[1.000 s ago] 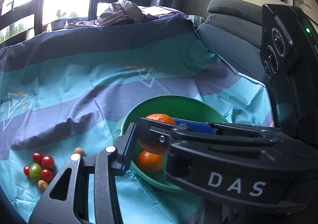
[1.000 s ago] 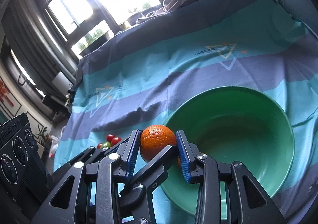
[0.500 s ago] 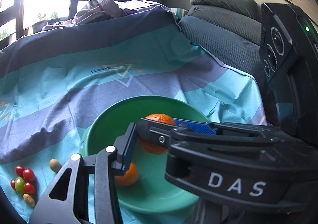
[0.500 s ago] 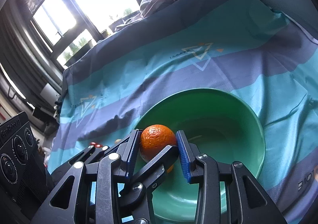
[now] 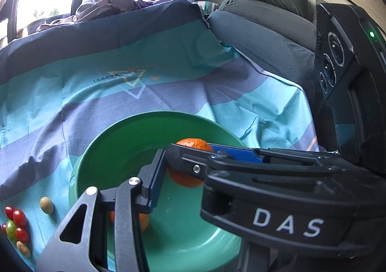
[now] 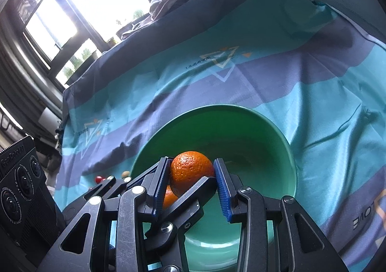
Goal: Organize fruits
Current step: 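Carry the orange over the green basin with the right gripper, then open the right gripper to drop the orange into the basin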
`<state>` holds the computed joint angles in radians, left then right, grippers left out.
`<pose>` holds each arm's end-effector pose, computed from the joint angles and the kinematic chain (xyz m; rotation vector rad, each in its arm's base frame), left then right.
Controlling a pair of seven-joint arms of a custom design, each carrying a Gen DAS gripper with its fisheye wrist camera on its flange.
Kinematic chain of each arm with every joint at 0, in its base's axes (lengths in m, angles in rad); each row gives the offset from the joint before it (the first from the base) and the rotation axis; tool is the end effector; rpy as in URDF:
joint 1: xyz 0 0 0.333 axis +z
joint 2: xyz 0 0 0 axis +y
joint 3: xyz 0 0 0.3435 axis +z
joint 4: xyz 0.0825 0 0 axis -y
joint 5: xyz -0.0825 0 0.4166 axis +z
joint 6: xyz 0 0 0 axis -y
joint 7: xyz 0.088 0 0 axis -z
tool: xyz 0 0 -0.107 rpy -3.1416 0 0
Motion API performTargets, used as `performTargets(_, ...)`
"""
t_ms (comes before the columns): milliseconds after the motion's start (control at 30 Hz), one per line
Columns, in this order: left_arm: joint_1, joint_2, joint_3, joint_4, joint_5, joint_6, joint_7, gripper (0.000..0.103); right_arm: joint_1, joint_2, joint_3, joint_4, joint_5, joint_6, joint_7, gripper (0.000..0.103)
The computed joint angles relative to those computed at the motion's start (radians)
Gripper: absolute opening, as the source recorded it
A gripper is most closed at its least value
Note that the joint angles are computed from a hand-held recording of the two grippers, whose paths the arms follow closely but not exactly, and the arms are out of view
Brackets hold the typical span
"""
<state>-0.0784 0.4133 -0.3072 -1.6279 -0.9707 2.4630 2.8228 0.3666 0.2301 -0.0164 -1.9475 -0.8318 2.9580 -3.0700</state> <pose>0.7016 -0.2486 0.4490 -0.8779 2.6142 -1.3945 0.6152 0.2782 0.4466 -1.1567 2.0119 -0.3647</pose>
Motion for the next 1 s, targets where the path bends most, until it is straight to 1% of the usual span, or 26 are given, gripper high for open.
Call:
performTargets(233, 0.000, 0.011, -0.004, 0.011, 0.000, -0.016, -0.002, 0.042, -0.005, -0.006, 0.002, -0.007, 0.005, -0.015, -0.001, 0.040)
performTargets(400, -0.004, 0.022, 0.000, 0.022, 0.014, -0.028, -0.036, 0.042, -0.017, -0.004, 0.015, -0.010, 0.045, -0.024, -0.035, 0.040)
performTargets(633, -0.001, 0.021, 0.003, 0.015, 0.027, -0.022, -0.052, 0.042, -0.028, 0.013, 0.033, 0.000, 0.116, -0.019, -0.115, 0.040)
performTargets(1000, 0.000, 0.030, 0.022, 0.033, 0.096, -0.066, -0.152, 0.043, -0.037, 0.041, 0.065, 0.029, 0.261, -0.059, -0.265, 0.040)
